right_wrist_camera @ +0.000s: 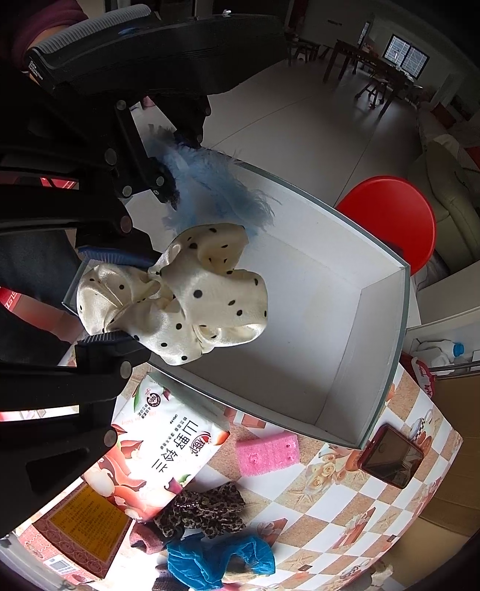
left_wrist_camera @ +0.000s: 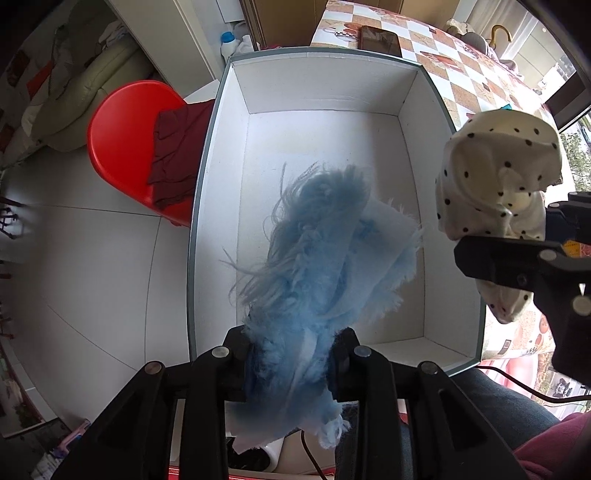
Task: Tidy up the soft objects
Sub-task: 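Lower both items into the white box and open both tools, then grasp the pink sponge with left tool while right tool grasps knit beanie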
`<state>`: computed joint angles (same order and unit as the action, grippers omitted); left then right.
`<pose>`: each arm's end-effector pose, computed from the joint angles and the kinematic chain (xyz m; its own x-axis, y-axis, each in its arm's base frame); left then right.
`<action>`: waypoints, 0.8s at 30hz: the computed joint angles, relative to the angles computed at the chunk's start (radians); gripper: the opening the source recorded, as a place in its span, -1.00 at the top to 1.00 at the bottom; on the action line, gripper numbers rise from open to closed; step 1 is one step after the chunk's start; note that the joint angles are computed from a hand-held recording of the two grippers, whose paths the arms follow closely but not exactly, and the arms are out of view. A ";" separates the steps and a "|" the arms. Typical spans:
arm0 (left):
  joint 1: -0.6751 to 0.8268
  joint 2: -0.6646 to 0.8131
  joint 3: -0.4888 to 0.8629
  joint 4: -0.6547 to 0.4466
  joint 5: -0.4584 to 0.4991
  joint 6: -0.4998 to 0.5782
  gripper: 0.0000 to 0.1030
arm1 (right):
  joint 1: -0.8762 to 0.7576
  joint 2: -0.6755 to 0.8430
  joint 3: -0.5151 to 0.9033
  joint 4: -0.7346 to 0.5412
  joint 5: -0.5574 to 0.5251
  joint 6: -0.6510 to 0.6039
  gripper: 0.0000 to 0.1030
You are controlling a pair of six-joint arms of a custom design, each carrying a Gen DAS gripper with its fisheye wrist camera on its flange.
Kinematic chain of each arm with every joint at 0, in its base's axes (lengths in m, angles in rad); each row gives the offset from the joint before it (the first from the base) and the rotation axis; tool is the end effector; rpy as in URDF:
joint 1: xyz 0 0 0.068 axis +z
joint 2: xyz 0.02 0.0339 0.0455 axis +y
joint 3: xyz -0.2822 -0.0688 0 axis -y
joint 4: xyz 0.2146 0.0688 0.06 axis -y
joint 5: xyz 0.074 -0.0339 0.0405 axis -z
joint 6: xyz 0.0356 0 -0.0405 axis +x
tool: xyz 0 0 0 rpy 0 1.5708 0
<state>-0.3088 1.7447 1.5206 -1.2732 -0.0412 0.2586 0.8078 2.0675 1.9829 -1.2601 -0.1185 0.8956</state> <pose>0.2857 -0.0896 0.2930 -0.8416 0.5367 -0.0605 0.5337 0.8436 0.0585 0.2719 0.2905 0.2967 -0.9955 0.0804 -0.0502 0.0657 0.9668 0.2470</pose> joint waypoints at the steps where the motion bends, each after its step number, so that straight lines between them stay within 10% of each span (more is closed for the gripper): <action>1: 0.000 -0.001 0.001 0.002 0.000 -0.001 0.23 | -0.001 -0.001 -0.001 0.002 0.003 -0.001 0.06; 6: 0.009 -0.012 0.005 0.017 0.018 0.001 -0.17 | -0.006 -0.008 -0.005 0.019 0.009 -0.005 -0.06; 9: 0.017 -0.024 0.012 0.025 0.055 0.005 -0.55 | -0.013 -0.021 -0.023 0.030 0.011 0.004 -0.89; 24: -0.060 0.104 0.303 -0.130 0.215 -0.027 -0.82 | -0.066 -0.228 -0.134 -0.087 0.150 0.073 -0.99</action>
